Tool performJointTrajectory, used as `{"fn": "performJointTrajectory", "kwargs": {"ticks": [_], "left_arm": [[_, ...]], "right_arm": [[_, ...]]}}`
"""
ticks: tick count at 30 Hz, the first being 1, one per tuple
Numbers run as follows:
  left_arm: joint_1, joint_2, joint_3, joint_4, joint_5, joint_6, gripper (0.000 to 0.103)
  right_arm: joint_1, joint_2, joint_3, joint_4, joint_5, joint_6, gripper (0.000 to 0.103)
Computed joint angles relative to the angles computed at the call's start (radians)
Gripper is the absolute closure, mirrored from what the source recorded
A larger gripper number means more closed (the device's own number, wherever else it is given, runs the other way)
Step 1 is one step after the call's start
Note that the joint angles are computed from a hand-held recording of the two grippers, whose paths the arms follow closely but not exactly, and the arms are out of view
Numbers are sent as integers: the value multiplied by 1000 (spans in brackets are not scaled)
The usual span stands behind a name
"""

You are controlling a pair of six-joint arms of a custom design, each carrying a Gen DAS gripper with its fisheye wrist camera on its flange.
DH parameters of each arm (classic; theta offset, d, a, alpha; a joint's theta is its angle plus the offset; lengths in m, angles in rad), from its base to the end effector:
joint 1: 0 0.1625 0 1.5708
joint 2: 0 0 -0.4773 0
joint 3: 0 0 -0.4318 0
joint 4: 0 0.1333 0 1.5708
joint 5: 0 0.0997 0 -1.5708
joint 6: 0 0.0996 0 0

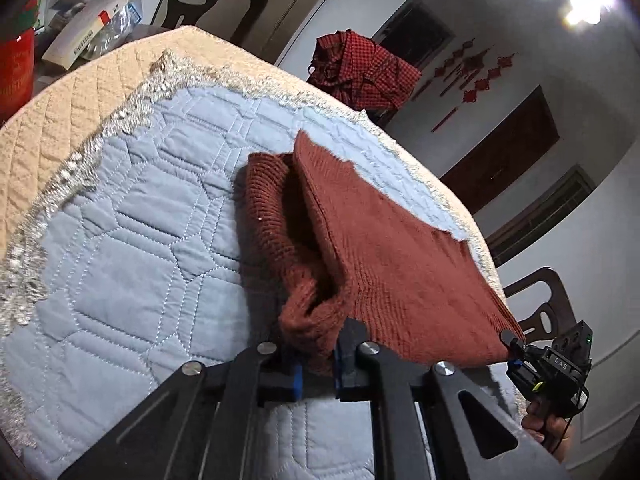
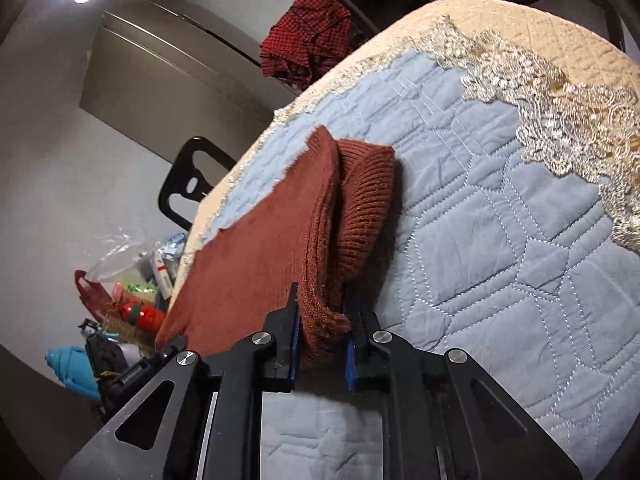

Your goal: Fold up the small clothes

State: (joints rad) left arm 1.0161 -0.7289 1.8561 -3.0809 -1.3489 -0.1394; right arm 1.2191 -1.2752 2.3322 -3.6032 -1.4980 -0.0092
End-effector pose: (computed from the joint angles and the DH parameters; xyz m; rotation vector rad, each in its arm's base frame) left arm -0.2210 -0.6514 0.0375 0.5539 2.9424 -0.6590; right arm -0.0367 -0.5079 0.2699 -0.4064 -2.6541 1.4184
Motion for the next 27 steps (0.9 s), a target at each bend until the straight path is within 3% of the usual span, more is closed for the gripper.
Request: {"fn": "performJointTrajectory", "kwargs": {"ticks": [15, 21, 27], "left_arm": [[-20, -178, 195, 39, -67, -2, 93], [-36, -216, 264, 29, -60, 25, 93], [-23, -224, 276, 87, -22, -4, 84]], "right_arm": [[-3, -147, 195, -22, 7, 9, 87], [-22, -186, 264, -14, -4, -10, 87], [-15, -164, 282, -34, -111, -31, 79]]}}
